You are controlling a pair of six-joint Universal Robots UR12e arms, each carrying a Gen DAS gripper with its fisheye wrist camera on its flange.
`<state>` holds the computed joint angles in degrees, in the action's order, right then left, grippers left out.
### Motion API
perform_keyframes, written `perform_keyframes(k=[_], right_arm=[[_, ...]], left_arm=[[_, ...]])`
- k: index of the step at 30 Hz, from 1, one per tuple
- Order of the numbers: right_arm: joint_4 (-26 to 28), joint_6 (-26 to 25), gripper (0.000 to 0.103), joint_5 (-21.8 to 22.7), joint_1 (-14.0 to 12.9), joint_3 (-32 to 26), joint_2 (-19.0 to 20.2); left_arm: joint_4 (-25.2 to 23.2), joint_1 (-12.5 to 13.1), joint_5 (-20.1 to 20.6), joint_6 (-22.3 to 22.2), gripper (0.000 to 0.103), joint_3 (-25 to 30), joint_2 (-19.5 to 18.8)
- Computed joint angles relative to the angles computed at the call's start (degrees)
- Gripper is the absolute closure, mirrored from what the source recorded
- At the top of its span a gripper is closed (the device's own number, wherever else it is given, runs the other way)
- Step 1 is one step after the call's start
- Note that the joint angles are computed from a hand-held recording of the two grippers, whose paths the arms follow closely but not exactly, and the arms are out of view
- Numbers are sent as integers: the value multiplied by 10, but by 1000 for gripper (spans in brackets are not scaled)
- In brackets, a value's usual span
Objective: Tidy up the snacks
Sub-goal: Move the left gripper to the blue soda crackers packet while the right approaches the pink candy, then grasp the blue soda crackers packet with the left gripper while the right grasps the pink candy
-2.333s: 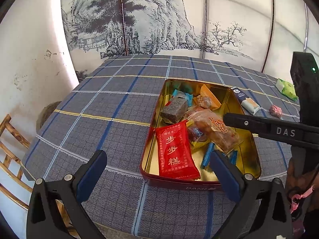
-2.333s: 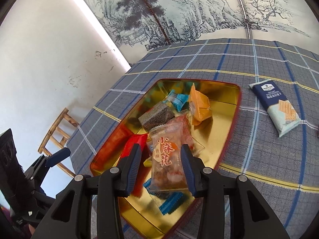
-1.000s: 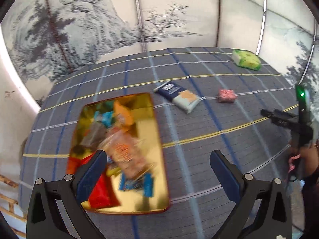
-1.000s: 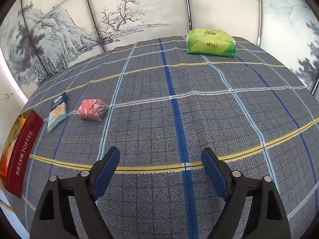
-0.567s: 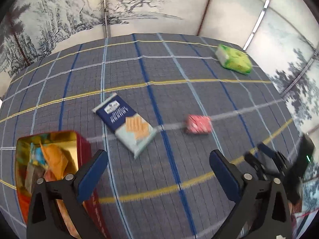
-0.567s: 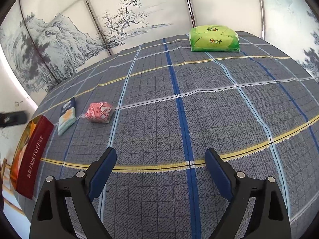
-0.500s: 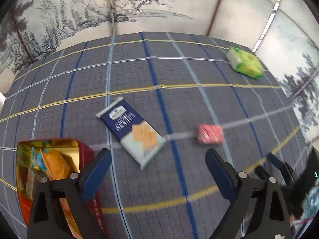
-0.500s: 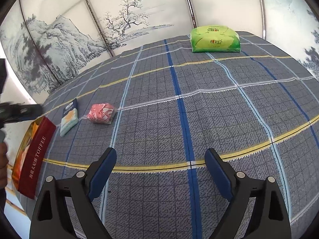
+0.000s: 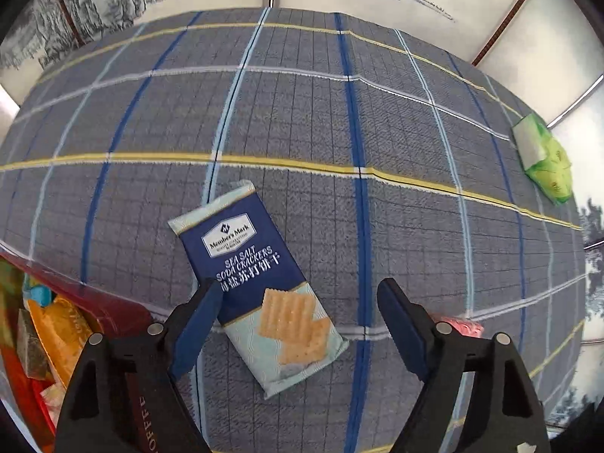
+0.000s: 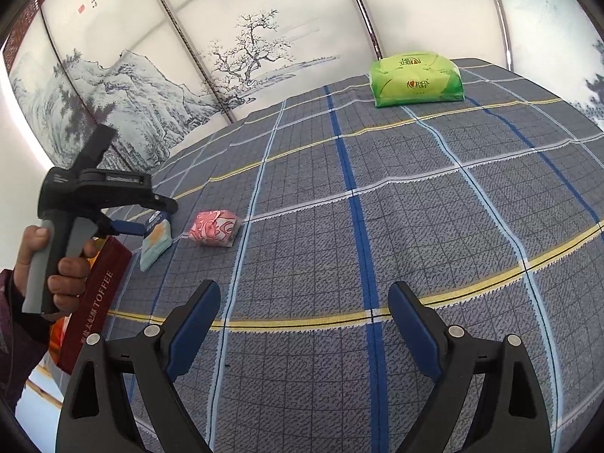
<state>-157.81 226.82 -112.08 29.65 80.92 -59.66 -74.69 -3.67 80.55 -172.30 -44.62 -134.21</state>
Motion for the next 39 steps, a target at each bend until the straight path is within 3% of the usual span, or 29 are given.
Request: perform_keyframes(k=[5,8,10,15,19,25,31,33,39], right_arm=[[-9,1,12,2,-1,4,-1],[-13,4,12,2,-1,6,-2],[-15,4,12,2,-1,7,-2],[-15,4,11,3,-1,7,-3],[-15,4,10,4,-2,8,-3],[-18,4,10,5,-2,9,-4],[-19,5,9,5,-2,9,-4],[-18,5,9,5,-2,9,-4],[-22,6,8,5,-1,11,-4]], left_arm=[[19,-10,34,8,23,-5,0],[20,-13,32,16,23,-8,1],[29,-13,26,16,29,-17,6],[47,-18,57,-9,30,-21,7],[48,-11,50,-54,30,-25,9],[47,-17,74,-28,29,-19,3],[71,-14,62,-53,31,-40,15],[86,-18,85,-52,31,-44,17],[50,-19,104,-69,31,-25,4]])
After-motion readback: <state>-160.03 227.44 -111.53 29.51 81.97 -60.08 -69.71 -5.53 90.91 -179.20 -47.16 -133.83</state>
